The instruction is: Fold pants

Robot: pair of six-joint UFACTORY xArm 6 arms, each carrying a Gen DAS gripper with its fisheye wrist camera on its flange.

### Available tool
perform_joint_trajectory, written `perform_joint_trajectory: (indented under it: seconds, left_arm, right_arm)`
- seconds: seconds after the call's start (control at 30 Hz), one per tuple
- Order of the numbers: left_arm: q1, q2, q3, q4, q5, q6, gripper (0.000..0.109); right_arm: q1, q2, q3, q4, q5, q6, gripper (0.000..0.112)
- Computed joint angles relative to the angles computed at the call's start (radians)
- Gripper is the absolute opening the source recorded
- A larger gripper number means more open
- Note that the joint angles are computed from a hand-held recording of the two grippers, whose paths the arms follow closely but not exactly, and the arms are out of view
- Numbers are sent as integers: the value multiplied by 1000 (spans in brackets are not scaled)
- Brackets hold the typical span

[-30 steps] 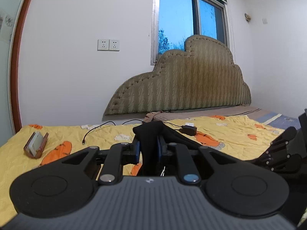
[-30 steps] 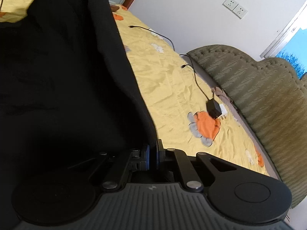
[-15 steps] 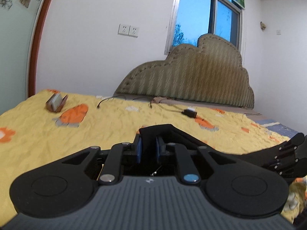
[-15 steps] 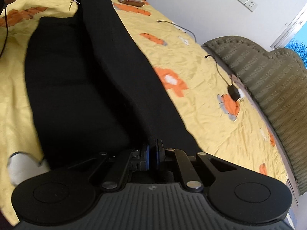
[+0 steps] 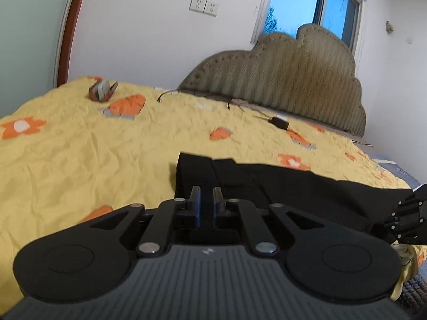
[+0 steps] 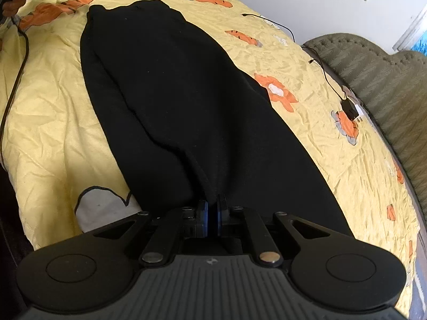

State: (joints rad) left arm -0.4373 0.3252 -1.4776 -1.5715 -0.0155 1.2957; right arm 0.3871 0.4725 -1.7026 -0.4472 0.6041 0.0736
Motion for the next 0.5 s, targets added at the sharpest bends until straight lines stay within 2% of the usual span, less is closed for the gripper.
perform_joint_trajectory:
  seconds: [0.1,0.17,0.23,0.3,0.37,0.43,0.5]
  left_arm:
    - [2,-10,34,115,10,-144,8]
    - [3,-28,75,244,23,-267,8]
    - [9,-55,107,289,64,-323,9]
    - [0,-72,124,276,81,-304,9]
    - [-17,-73,139,357,53,-364,9]
    - [-32,-63,159,506,1,-485,10]
    - [-35,-54,152,493,10,-517,10]
  right_arm:
    - [10,9,-7,-42,5,19,6]
    - [19,0,12,-91,4,46,6]
    - [24,-1,25,-137,-3,83,6]
    - [30,2,29,-191,-6,115,6]
    - [34,-1,35,-213,-7,130,6]
    - [35,-5,39,-206,-7,138,6]
    - [33,-9,42,-205,-8,143,6]
